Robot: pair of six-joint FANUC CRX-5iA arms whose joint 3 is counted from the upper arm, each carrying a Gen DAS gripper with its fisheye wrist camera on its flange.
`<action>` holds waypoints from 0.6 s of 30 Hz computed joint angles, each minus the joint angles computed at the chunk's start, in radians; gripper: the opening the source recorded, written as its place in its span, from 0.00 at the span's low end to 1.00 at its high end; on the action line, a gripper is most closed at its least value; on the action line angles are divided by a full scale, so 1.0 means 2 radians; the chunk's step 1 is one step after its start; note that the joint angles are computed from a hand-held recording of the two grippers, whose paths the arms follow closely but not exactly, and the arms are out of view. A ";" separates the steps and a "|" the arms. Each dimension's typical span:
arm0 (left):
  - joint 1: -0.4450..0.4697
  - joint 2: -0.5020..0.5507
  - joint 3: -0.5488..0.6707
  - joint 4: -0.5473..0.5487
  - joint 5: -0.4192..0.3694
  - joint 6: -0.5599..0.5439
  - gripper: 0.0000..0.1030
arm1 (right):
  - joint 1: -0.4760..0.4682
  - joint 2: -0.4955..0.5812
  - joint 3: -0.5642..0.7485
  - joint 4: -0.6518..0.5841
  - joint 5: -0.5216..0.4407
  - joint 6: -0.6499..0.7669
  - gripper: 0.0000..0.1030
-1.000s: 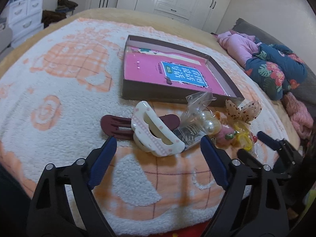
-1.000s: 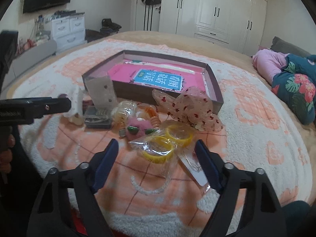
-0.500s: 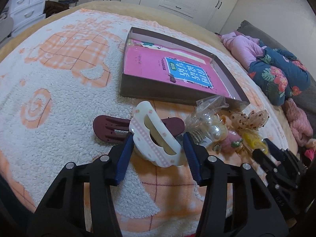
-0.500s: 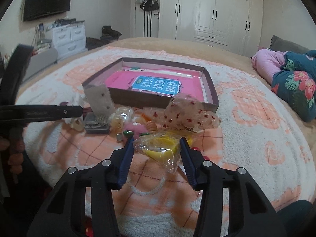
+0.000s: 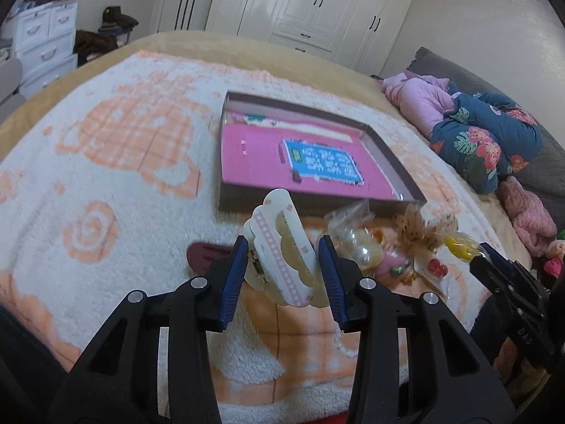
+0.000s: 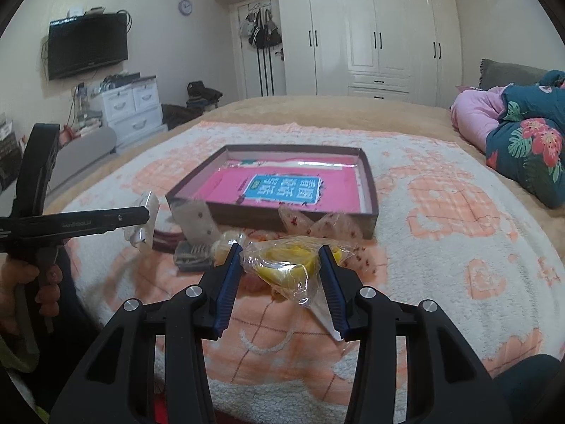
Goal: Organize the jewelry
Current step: 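Grasp the white hair clip with the left tool while the right tool grasps the yellow-band bag, then place the white clip in the box with the left tool while the right tool drops the bag in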
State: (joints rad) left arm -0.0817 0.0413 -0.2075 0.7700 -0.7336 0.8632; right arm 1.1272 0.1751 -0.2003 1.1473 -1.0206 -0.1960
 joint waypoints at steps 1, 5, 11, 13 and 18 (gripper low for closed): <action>0.000 0.003 0.003 0.006 0.000 -0.004 0.31 | -0.001 -0.003 -0.001 0.002 0.001 -0.002 0.41; -0.004 0.010 0.012 0.014 0.009 -0.010 0.30 | -0.002 -0.009 0.000 0.013 0.000 -0.004 0.41; -0.009 0.028 0.032 0.025 0.012 -0.016 0.09 | -0.010 -0.009 0.006 0.027 0.004 0.006 0.41; -0.012 0.037 0.043 0.026 0.013 -0.015 0.09 | -0.016 -0.006 0.010 0.027 0.008 0.013 0.41; -0.013 0.054 0.066 0.011 0.004 -0.005 0.09 | -0.033 0.004 0.017 0.037 0.017 0.021 0.41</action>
State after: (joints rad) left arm -0.1071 0.1487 -0.0753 0.7924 -0.7248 0.8524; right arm 1.0610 0.1834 -0.1658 1.2203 -0.9865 -0.1536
